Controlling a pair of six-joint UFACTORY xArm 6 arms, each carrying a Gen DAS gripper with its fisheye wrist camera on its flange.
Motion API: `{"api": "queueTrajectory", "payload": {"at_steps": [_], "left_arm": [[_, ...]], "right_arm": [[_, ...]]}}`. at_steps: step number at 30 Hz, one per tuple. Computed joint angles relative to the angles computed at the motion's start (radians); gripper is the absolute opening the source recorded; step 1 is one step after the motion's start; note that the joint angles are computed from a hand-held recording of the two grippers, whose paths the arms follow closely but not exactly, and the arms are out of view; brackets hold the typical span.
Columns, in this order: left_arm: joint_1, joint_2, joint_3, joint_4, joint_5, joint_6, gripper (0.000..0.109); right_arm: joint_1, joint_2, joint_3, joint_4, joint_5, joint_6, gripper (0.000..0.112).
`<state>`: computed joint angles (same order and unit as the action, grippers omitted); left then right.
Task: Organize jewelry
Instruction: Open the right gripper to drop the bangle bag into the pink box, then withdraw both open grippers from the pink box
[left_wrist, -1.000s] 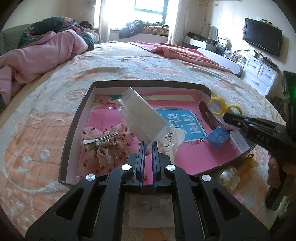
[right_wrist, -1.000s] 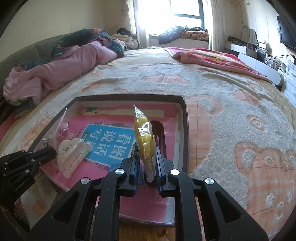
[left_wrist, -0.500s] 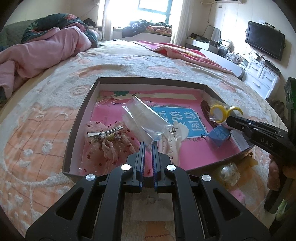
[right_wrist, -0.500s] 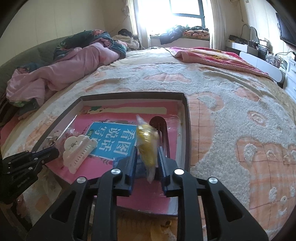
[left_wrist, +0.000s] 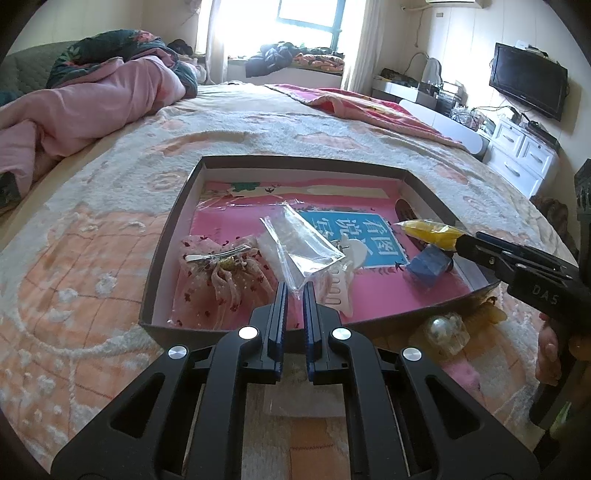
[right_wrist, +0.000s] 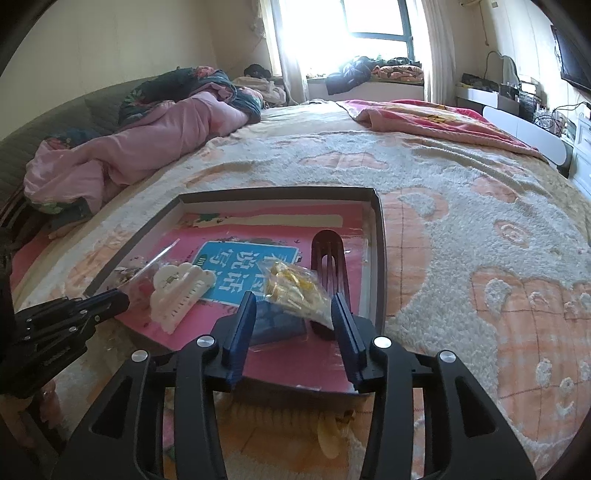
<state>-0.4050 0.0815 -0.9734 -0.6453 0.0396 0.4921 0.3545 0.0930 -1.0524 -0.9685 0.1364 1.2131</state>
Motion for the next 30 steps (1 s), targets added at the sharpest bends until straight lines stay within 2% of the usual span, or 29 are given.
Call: {"api": "queueTrajectory", "payload": {"at_steps": [6, 17, 30], "left_arm": [[-0.005, -0.042, 0.039, -0.015, -0.012, 0.003, 0.007], [-0.017, -0.139, 0.138, 0.024, -0.048, -0.030, 0.027], [-0.043, -0.236, 0.227, -0.035, -0.070, 0.026, 0.051]], "right_arm": [[0.007, -0.052, 0.032, -0.070, 0.004, 0.064, 0.048], [0.029, -0.146, 0.081, -0.228, 0.029, 0.198, 0.056], [0.052, -0.243, 0.178, -0.266, 0.059, 0.265, 0.066]]}}
